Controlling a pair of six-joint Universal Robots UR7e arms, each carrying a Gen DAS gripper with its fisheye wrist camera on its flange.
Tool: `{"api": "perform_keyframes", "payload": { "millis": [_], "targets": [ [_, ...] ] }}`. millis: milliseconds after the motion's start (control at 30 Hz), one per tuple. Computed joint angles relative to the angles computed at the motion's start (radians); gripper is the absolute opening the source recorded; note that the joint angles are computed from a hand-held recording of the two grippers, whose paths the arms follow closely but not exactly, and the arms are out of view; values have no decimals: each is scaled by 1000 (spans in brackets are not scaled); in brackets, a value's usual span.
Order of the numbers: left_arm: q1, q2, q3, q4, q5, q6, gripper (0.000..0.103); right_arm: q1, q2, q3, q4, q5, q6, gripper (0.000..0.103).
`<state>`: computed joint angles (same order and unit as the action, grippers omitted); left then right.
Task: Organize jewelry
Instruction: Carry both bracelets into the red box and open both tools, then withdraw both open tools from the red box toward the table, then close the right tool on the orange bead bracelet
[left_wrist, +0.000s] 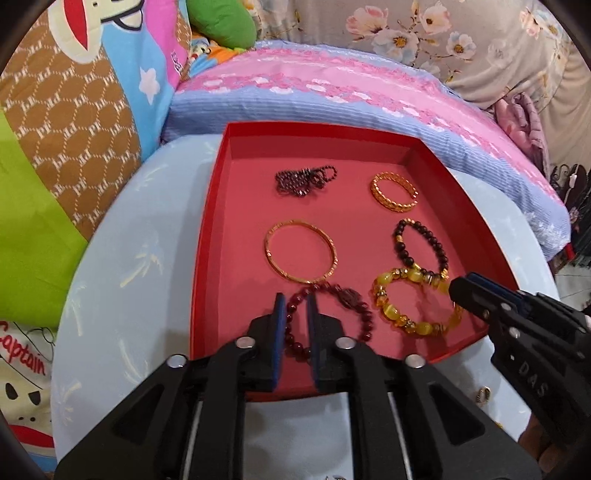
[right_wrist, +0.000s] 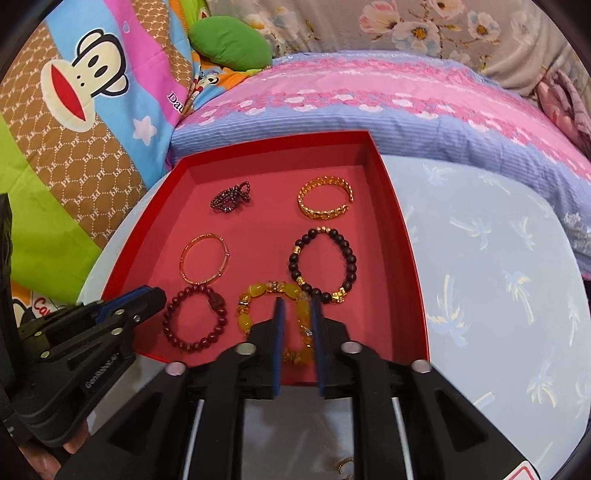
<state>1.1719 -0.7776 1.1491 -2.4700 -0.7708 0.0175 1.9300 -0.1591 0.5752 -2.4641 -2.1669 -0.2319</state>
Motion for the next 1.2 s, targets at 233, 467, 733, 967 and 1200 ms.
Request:
{"api": "perform_keyframes", "payload": {
  "millis": [233, 467, 733, 967, 1200],
  "targets": [
    [-20, -13, 42, -75, 38, 42, 43, 14, -59, 114, -116, -8, -43, 38],
    [-45, -74, 148, -123, 58, 21, 49, 19, -178, 313, -186, 6, -16, 38],
    [-87, -151, 303, -206, 102, 27, 51, 23, -289, 523, -250, -1, 8, 38],
    [-115, -220, 417, -243, 122, 3, 52, 12, -374, 693, -296, -33, 39, 38],
    [-128, -278, 515, -218, 138, -76, 53, -9, -418, 786, -299, -45, 88, 38]
  ]
}}
